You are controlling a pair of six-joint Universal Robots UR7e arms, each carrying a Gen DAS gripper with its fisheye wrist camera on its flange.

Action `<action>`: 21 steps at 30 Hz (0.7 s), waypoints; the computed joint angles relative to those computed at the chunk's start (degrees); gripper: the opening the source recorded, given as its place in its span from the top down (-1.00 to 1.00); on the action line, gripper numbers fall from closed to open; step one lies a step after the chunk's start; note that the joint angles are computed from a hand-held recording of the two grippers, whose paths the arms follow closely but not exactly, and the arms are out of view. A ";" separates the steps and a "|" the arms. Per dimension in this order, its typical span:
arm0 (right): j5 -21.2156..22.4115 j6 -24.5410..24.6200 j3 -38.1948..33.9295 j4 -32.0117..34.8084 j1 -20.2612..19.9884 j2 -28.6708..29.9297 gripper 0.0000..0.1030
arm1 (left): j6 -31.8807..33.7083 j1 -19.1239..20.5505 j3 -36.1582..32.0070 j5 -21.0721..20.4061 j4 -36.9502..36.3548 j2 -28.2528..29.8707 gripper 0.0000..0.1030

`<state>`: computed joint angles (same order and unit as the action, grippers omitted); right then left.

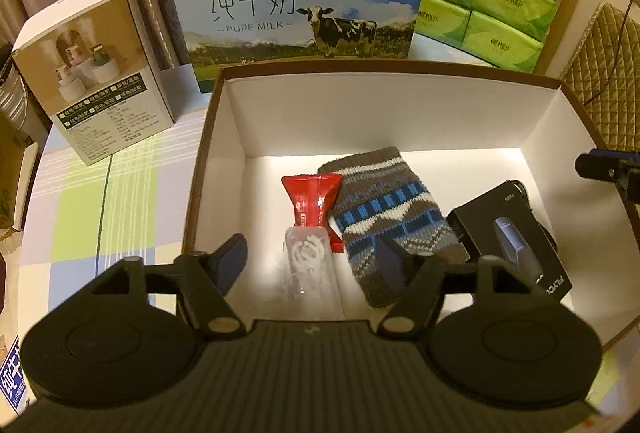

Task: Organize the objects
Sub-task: 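Open the left gripper to drop the clear case while the right gripper releases the cable inside, then withdraw both grippers from the brown box back over the table items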

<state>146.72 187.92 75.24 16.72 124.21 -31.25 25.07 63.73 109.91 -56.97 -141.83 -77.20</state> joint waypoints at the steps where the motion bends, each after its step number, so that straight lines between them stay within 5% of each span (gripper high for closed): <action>1: -0.37 0.64 -0.05 0.71 0.09 -0.05 0.54 | -0.21 -0.04 0.05 -0.08 0.25 -0.34 -0.41; 3: -1.13 1.43 0.62 1.06 0.49 -0.52 -0.18 | -0.49 -0.20 0.33 -0.13 0.49 -1.11 -0.52; 4: -0.84 1.52 1.14 0.52 0.91 -0.72 -0.28 | -0.48 -0.22 0.35 -0.18 0.73 -1.40 -0.53; 12: -2.56 6.54 3.41 2.13 3.22 -1.32 -0.70 | -4.05 -0.94 0.41 0.50 6.13 -4.69 -0.68; 21: -2.00 11.44 5.10 3.11 6.51 -1.77 -0.86 | -8.08 -2.56 2.54 0.42 12.01 -10.32 -0.69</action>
<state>144.72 199.35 80.34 19.82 130.72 -33.02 16.99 61.17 112.45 -56.55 -129.82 -87.52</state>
